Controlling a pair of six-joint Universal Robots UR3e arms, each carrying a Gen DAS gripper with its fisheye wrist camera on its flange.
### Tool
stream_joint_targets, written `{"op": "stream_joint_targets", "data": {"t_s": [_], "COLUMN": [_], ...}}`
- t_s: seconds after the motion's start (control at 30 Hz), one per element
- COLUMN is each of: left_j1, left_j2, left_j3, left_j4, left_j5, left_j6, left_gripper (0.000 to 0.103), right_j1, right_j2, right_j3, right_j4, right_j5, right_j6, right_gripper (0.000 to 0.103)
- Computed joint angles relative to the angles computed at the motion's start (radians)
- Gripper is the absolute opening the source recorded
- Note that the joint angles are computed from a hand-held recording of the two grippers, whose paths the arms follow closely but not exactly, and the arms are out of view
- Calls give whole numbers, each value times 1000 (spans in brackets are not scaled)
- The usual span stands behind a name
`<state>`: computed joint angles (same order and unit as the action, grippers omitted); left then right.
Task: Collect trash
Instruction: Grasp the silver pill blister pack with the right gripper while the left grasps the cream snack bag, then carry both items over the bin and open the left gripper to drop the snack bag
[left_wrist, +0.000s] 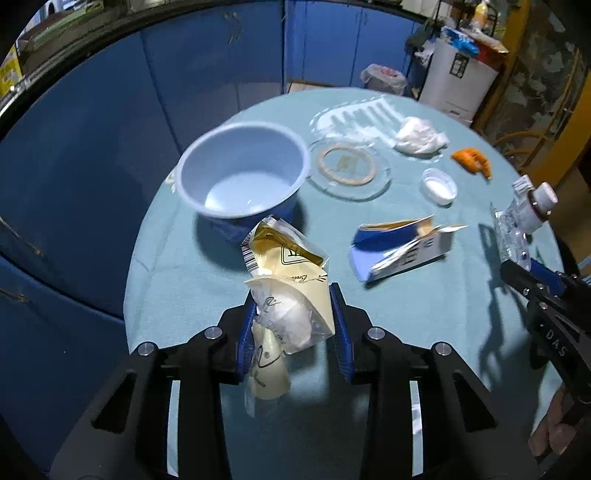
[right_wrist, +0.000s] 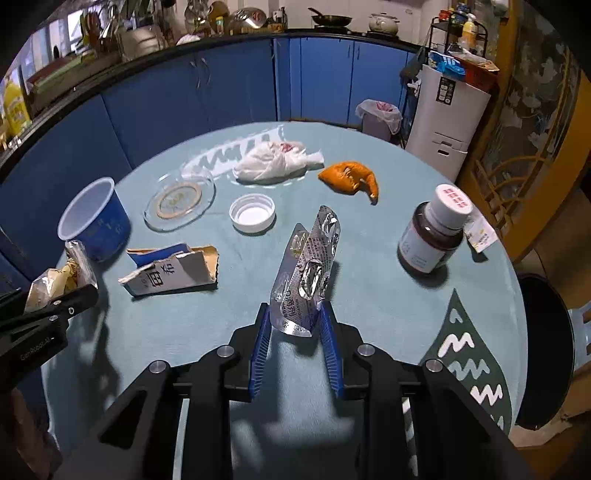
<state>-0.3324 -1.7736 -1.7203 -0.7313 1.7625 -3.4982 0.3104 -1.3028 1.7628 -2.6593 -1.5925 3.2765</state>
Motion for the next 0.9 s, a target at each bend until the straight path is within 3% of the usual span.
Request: {"op": "stream_joint_targets", "data": {"t_s": [0.4,0.9], "left_j1": [-118,-338], "left_j2": [-157,-612], "left_j3": [298,1068], "left_j4": [-96,-405], "left_j5": [-2,58], "left_j6": [6,36], "left_gripper": [37,37], "right_j1": [-129,-452], "right_j2": [-216,-489], "right_j3": [220,494], "right_j4": [-62,-62], "right_j5": [40,184], "right_j6": [-8,-97], "right_gripper": [27,27]}}
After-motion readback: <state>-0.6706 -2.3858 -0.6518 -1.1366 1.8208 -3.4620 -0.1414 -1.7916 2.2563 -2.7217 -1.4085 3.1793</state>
